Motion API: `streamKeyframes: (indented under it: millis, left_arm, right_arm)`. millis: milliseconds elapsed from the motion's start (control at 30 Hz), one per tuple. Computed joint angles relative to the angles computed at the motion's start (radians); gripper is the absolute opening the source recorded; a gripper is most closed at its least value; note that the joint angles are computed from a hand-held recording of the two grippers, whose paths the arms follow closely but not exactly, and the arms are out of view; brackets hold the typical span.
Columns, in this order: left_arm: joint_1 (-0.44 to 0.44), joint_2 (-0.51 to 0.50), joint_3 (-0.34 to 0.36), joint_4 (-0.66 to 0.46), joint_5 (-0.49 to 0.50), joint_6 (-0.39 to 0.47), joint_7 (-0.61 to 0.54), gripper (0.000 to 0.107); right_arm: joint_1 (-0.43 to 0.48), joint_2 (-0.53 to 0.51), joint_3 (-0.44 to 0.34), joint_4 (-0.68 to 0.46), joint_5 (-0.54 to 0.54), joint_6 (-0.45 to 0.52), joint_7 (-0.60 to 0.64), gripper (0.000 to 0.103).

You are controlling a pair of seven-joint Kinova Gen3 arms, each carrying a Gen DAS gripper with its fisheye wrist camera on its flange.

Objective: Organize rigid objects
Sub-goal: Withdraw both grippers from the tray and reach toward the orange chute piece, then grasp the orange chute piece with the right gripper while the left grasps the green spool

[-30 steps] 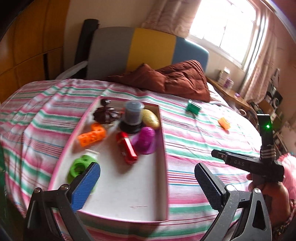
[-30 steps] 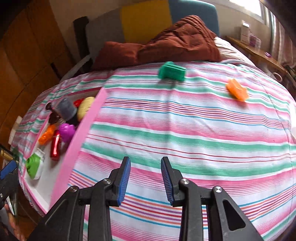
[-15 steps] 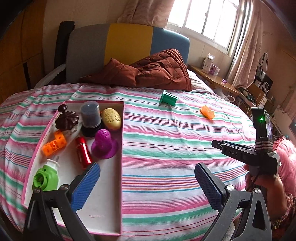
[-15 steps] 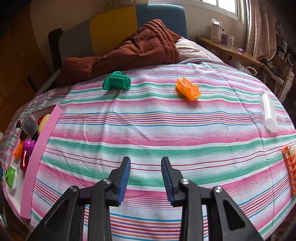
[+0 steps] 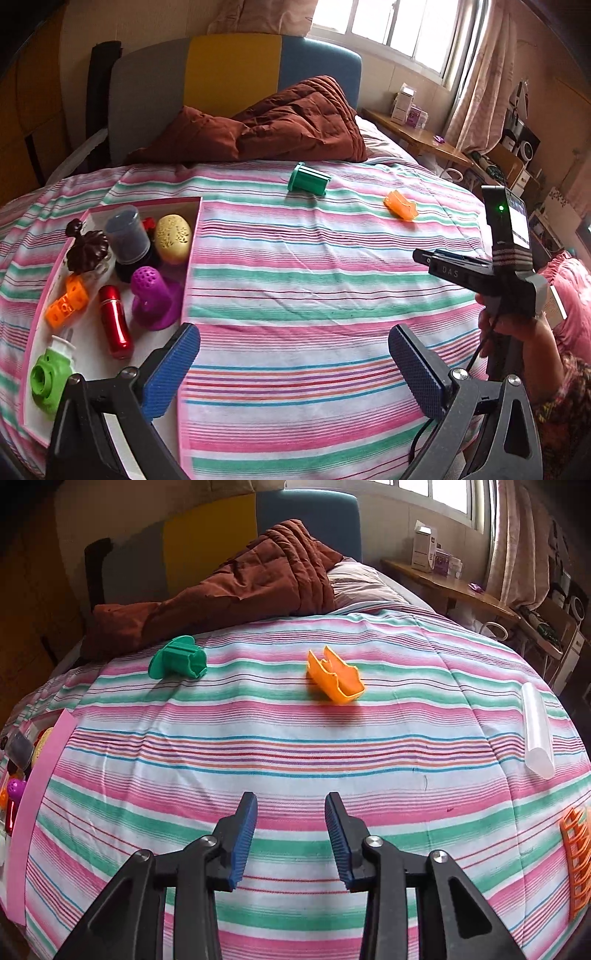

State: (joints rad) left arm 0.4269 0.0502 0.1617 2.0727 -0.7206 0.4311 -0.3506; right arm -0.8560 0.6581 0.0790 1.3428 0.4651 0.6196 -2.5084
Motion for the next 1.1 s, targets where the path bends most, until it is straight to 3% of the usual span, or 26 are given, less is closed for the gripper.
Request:
streamKeyframes:
  millis: [167,433,633,733,767,933,1100]
  left_arm:
    - [0.01,0.04,-0.006,-0.038,0.027,0.006,-0.042,0.103]
    - [0.039,0.073,-0.038,-0.079,0.067,0.026,-0.094,0.103]
    - [0.047,0.103,-0.06,-0.115,0.098,0.041,-0.136,0.103]
    - [0.061,0.125,-0.08,-0.149,0.077,0.05,-0.134,0.103]
    - [0.062,0.133,-0.085,-0.163,0.076,0.05,-0.14,0.103]
    - [0.075,0.212,-0.127,-0.276,0.055,0.067,-0.158,0.103]
    - [0.089,0.356,-0.173,-0.475,0.07,0.153,-0.239,0.103]
  right_arm:
    - [0.057,0.03,0.009,-0.044,0.002,-0.033,0.046,0.043]
    - [0.112,0.148,0.024,-0.262,-0.012,0.019,0.186,0.043]
    - [0.178,0.229,-0.028,-0.405,-0.11,0.069,0.318,0.043]
    - [0.188,0.226,-0.016,-0.367,-0.154,0.005,0.297,0.037]
    - [0.192,0.227,-0.017,-0.364,-0.164,0.001,0.302,0.026]
    - [0.174,0.196,0.005,-0.306,-0.185,-0.031,0.282,0.026]
    - [0.132,0.129,0.043,-0.159,-0.187,-0.102,0.179,0.026]
